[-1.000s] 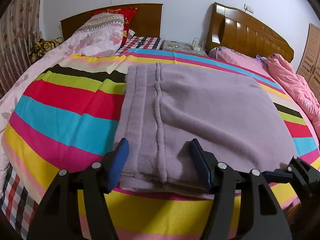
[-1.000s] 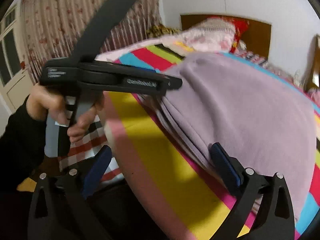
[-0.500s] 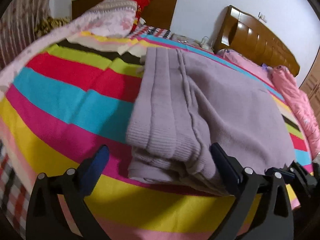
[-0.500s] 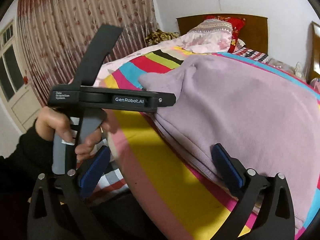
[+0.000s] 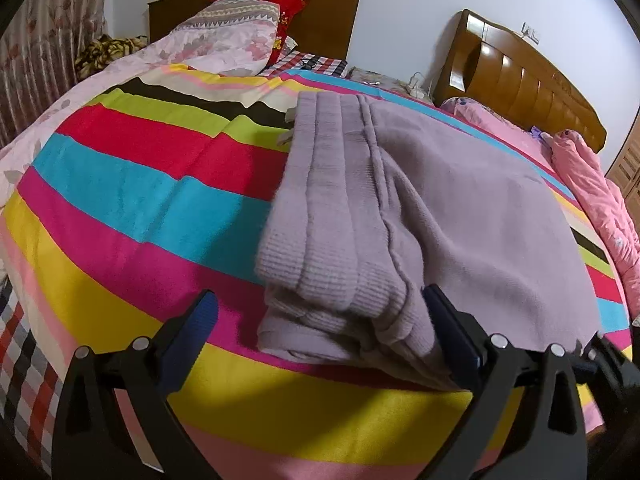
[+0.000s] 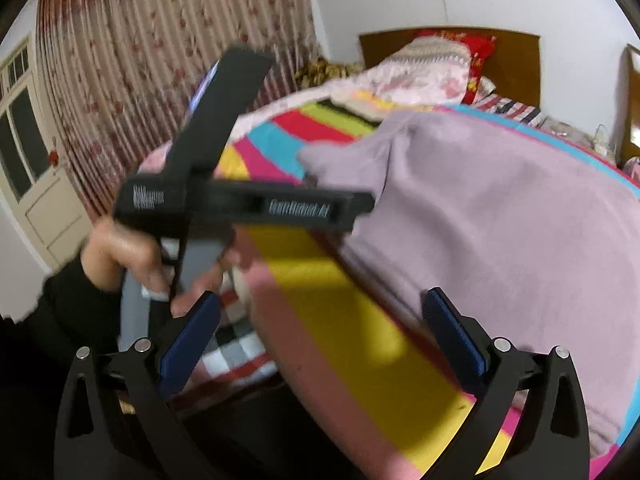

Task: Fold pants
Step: 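Open the left gripper and pull it back from the folded stack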

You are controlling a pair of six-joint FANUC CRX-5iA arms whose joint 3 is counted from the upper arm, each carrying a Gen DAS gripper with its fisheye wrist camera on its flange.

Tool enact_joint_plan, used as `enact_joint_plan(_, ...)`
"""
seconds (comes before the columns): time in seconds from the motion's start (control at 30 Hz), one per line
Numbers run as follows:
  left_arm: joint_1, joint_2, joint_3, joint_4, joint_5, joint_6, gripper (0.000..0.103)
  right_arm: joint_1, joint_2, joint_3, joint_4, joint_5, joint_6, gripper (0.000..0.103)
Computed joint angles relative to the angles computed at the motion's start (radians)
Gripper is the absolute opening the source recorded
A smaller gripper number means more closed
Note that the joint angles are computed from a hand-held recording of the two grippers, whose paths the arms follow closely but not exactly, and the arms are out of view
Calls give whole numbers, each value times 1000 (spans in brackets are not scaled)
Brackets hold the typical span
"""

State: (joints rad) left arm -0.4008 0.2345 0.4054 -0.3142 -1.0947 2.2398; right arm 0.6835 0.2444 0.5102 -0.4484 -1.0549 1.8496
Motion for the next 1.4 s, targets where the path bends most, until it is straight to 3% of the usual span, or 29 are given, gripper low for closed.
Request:
enact_joint_plan(0.13, -9, 4, 9, -22, -12, 15, 102, -25, 5, 35, -62, -83, 4, 99)
enact_joint_plan(0.23, -21, 9, 17, -49, -22, 28, 102, -8, -85, -90, 15, 92, -33, 99)
enact_joint_plan(0.33, -32, 11, 21, -68, -30, 46, 102, -43, -123, -144, 8, 172, -100, 99)
enact_joint_plan(0.43, -41, 17, 33, -87, -44, 57, 102, -49, -103, -148, 101, 135, -230, 99)
enact_joint_plan(0.5, -52, 23, 45, -103, -59, 67, 102, -57, -116, -175, 82, 141, -168, 99)
enact_joint_plan(0.6, -69, 38, 71, -136, -88, 77, 102, -31, -136, -204, 134, 160, -186, 99)
enact_joint_plan(0.77, -79, 50, 95, -158, -116, 80, 102, -124, -137, -159, -95, 66, -138, 99)
enact_joint_plan(0.97, -119, 74, 141, -231, -170, 102, 102, -147, -242, -251, -109, 156, -155, 99)
enact_joint_plan(1.2, -172, 91, 203, -314, -257, 93, 102, -183, -343, -365, -68, 265, -268, 99)
enact_joint_plan(1.3, -258, 88, 238, -462, -335, 130, 102, -203, -364, -400, -58, 284, -328, 99)
enact_joint_plan(1.4, -403, 90, 275, -730, -429, 143, 102, -197, -363, -414, -11, 301, -400, 99)
